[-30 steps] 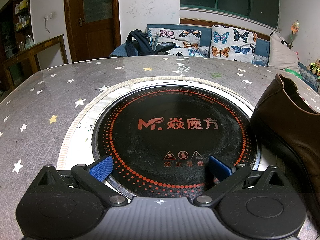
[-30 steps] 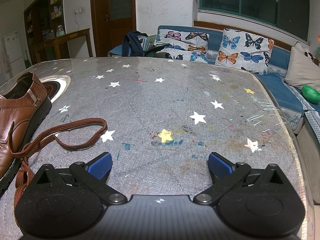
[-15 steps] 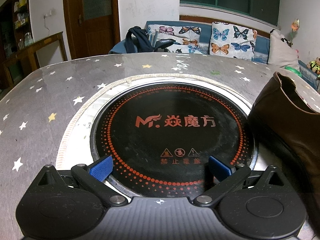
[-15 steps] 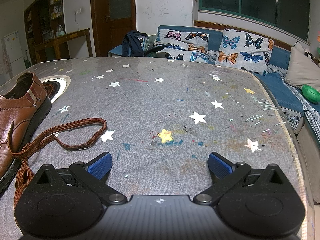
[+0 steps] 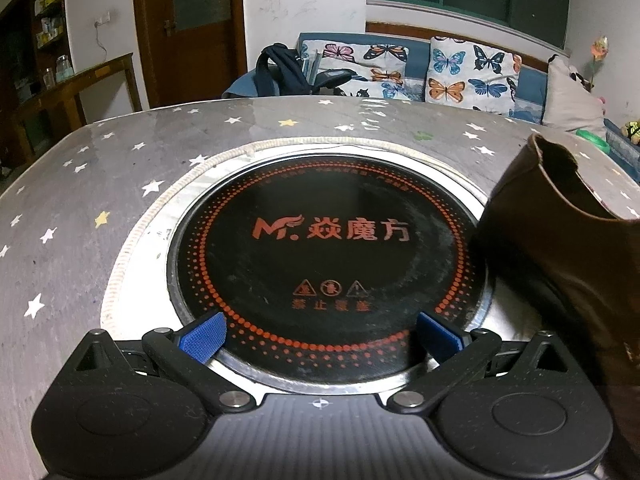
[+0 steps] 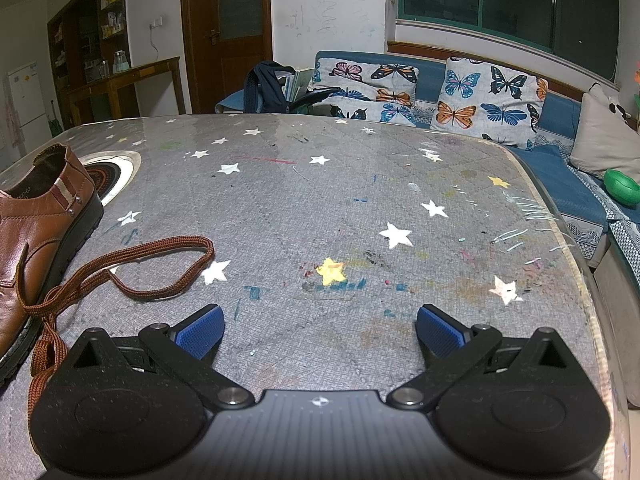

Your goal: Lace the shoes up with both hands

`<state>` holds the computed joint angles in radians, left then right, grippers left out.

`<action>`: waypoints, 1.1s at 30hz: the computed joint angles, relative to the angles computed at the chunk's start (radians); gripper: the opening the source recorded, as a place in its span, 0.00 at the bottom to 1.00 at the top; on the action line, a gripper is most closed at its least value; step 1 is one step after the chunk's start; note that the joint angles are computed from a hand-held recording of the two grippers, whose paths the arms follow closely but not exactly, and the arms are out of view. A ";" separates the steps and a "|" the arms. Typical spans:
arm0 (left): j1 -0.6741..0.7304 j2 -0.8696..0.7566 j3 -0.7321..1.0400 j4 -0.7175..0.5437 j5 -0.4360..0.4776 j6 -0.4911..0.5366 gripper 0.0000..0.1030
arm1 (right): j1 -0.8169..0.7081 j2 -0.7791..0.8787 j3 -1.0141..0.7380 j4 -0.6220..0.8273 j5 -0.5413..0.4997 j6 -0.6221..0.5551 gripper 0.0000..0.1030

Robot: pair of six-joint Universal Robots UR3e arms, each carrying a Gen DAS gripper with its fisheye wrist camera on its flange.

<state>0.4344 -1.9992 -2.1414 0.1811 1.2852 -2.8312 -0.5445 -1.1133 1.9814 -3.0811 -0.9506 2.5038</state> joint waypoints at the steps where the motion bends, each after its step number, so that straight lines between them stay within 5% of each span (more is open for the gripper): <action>1: -0.008 0.004 -0.003 0.002 0.014 -0.007 1.00 | 0.000 0.000 0.000 0.000 0.000 0.000 1.00; 20: -0.085 0.116 -0.031 -0.128 0.157 -0.107 1.00 | 0.001 0.003 -0.004 0.001 -0.003 -0.001 1.00; 33: -0.128 0.189 -0.107 -0.046 0.213 -0.124 1.00 | 0.021 -0.027 0.068 -0.091 -0.057 0.091 1.00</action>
<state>0.3063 -1.8104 -2.2489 0.1346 1.4983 -2.9556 -0.5234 -1.1402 2.0489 -3.1722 -1.0075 2.5949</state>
